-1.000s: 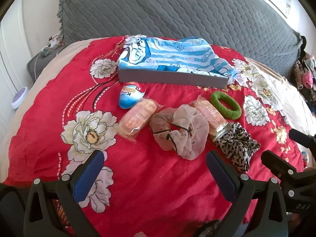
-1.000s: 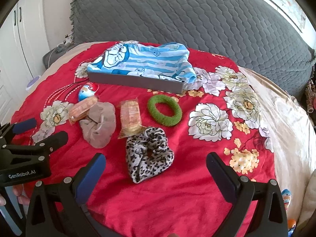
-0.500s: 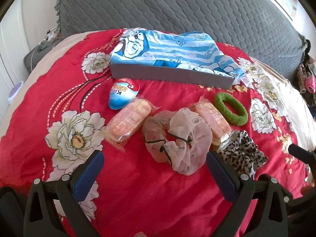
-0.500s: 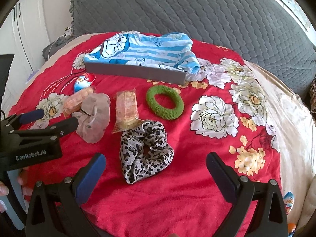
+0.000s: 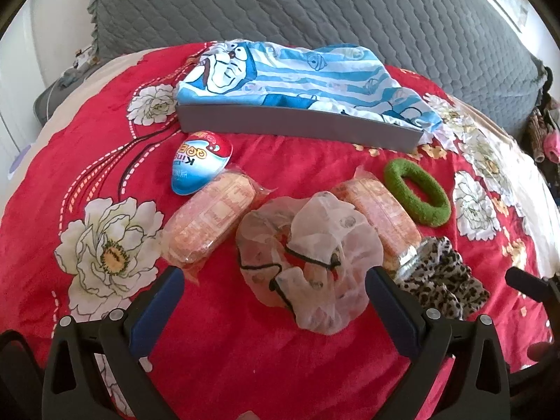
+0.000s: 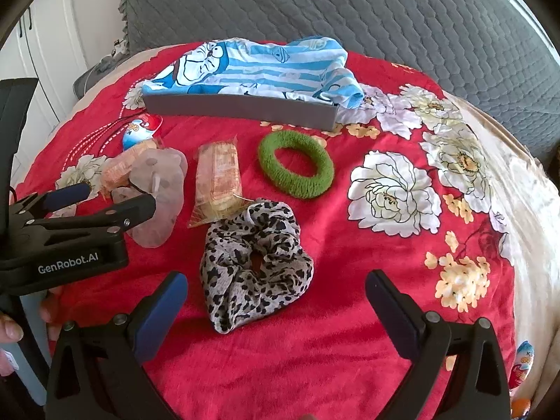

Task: Organize objects
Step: 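Grasp the beige sheer scrunchie with the left tool while the right tool grasps the leopard scrunchie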

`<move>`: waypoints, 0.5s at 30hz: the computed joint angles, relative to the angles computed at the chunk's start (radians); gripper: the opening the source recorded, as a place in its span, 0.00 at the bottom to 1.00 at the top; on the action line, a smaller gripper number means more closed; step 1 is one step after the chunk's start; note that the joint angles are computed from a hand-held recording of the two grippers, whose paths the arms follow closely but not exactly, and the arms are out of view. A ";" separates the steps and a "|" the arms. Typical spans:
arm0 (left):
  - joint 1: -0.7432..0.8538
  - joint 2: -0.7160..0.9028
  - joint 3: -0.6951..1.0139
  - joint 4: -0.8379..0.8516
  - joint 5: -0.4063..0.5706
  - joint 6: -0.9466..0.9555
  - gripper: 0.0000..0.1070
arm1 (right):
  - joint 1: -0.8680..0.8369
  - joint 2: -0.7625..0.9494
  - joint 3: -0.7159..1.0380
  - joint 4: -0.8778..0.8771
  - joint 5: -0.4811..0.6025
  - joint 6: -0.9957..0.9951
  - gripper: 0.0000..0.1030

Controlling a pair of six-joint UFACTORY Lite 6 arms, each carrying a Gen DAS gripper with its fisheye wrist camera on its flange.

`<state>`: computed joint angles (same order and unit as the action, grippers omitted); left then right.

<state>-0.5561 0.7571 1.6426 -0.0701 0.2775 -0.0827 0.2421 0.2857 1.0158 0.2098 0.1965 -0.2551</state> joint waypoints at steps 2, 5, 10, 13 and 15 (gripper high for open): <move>0.003 0.023 0.027 -0.003 0.009 0.000 0.96 | -0.001 0.019 0.014 -0.003 0.003 0.006 0.99; 0.008 0.055 0.064 -0.025 0.021 0.015 0.96 | -0.004 0.058 0.038 -0.002 0.007 0.005 0.99; 0.011 0.112 0.126 -0.032 0.034 0.008 0.96 | -0.011 0.103 0.067 0.048 0.006 -0.045 0.99; 0.009 0.139 0.154 -0.081 0.040 0.048 0.96 | -0.012 0.114 0.070 0.074 -0.001 -0.073 0.99; 0.008 0.151 0.164 -0.126 0.040 0.091 0.96 | -0.013 0.124 0.076 0.096 -0.005 -0.095 0.99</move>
<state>-0.5478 0.9085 1.8063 -0.1957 0.3174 0.0085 0.2290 0.4095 1.0922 0.3057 0.1917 -0.3501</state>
